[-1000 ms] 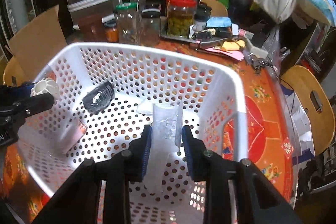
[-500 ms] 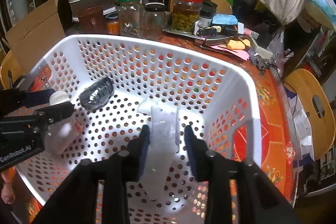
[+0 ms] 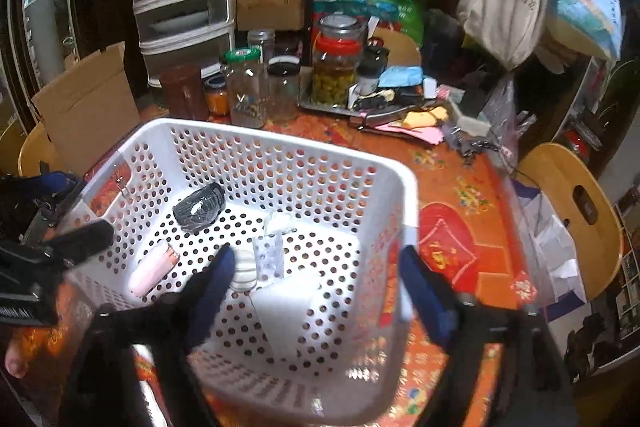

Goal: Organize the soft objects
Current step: 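Withdraw both tools from the basket toward the card and green packet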

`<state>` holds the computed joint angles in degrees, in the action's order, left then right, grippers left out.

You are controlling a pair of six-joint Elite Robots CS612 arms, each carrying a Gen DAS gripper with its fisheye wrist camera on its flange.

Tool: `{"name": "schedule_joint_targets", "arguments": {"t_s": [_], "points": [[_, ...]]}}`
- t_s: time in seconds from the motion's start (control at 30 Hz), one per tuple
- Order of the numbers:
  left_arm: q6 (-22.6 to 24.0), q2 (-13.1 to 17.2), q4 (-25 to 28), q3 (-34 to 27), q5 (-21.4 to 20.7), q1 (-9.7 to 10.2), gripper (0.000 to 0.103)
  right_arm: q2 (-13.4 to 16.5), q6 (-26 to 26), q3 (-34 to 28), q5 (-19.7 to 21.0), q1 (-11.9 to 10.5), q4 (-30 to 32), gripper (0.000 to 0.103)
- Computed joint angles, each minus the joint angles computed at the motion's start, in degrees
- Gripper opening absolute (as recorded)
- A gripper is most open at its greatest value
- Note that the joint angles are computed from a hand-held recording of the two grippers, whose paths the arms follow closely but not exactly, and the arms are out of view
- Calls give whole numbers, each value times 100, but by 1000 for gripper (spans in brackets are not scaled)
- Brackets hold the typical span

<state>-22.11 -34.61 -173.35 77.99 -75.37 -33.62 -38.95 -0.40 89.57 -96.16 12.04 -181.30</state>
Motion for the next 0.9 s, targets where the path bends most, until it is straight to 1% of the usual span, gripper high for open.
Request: {"name": "schedule_joint_targets", "arguments": {"t_s": [0.03,0.07,0.17,0.23,0.3,0.4,0.47,0.53,0.6,0.67,0.73,0.8,0.9], "points": [[-79,-81,-5,121,53,-14,103,-35,-4,48,2,-8,-24,102],[-117,-144,-39,230,93,-29,103,-81,3,111,14,-11,-31,103],[-93,-352,-201,596,270,-106,103,-190,60,332,35,-6,-267,103],[-28,-514,-407,915,351,-178,103,-261,40,503,60,4,-466,103],[32,-659,-630,1215,339,-239,103,-333,7,703,78,20,-703,103],[74,-866,-1157,1771,224,-325,103,-435,-43,1066,89,47,-1115,103],[-1,-914,-1409,2034,180,-370,103,-480,-29,1299,89,61,-1313,103],[-122,-915,-1602,2278,80,-408,103,-487,-20,1552,212,53,-1595,103],[-329,-844,-1767,2439,7,-435,103,-461,43,1804,397,33,-1816,103],[-490,-703,-1793,2442,-85,-444,103,-398,160,1965,578,23,-2021,103],[-575,-534,-1642,2360,-215,-457,103,-309,184,2072,707,30,-2123,103],[-636,-391,-1450,2234,-384,-452,103,-208,180,2126,689,60,-2181,103],[-710,-201,-1282,2052,-578,-455,103,-96,196,2165,535,78,-2198,103]]}}
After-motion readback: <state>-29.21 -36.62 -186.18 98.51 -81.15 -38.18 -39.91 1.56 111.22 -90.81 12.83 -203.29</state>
